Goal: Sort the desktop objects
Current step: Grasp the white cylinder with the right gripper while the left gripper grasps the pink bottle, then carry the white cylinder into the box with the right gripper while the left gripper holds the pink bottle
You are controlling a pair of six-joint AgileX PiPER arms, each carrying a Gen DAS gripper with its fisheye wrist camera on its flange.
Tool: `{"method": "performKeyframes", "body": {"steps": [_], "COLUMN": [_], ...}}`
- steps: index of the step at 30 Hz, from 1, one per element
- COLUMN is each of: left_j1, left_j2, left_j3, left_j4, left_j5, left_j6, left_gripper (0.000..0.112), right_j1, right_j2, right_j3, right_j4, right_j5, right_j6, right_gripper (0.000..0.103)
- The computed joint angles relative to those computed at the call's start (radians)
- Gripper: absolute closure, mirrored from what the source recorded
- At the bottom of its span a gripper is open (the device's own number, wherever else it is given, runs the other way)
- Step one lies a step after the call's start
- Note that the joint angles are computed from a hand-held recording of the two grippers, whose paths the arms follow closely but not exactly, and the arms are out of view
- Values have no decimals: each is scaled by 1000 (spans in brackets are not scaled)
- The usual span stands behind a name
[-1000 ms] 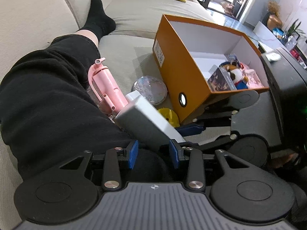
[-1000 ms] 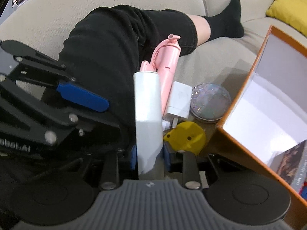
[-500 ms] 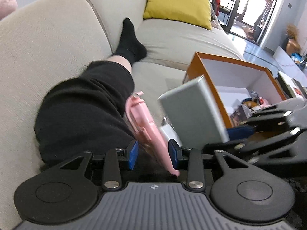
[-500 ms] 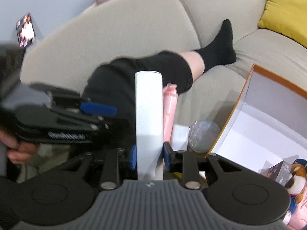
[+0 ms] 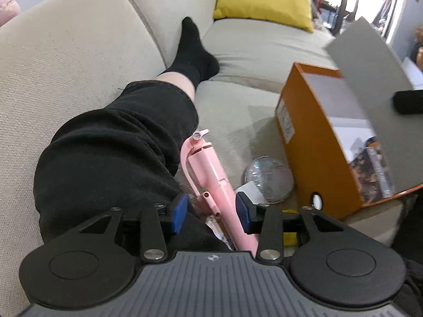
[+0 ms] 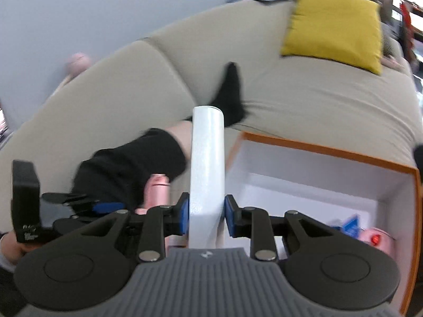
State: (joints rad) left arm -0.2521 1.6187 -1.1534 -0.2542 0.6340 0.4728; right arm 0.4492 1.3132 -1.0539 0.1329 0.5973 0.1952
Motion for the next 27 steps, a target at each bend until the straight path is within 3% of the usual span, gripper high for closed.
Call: {"method": "performKeyframes", "body": {"steps": [5, 11, 15, 27], "left_j1": [-83, -141, -127, -53], "left_j2": [27, 54, 67, 31], "left_j3": [16, 52, 53, 128], "left_j4": [210, 450, 405, 47], "left_j5": [-83, -169, -192, -305], "left_j6": [-226, -441, -397, -44], "left_gripper": [68, 88, 102, 103], "right_j1": [-24, 10, -9, -55], "right_j2": [11, 61, 71, 112], "right_j3": [37, 31, 47, 31], "right_j4": [22, 6, 38, 59], "right_j5": [-11, -43, -50, -6], "right_j6": [7, 19, -14, -5], "right_gripper": [74, 74, 74, 74]}}
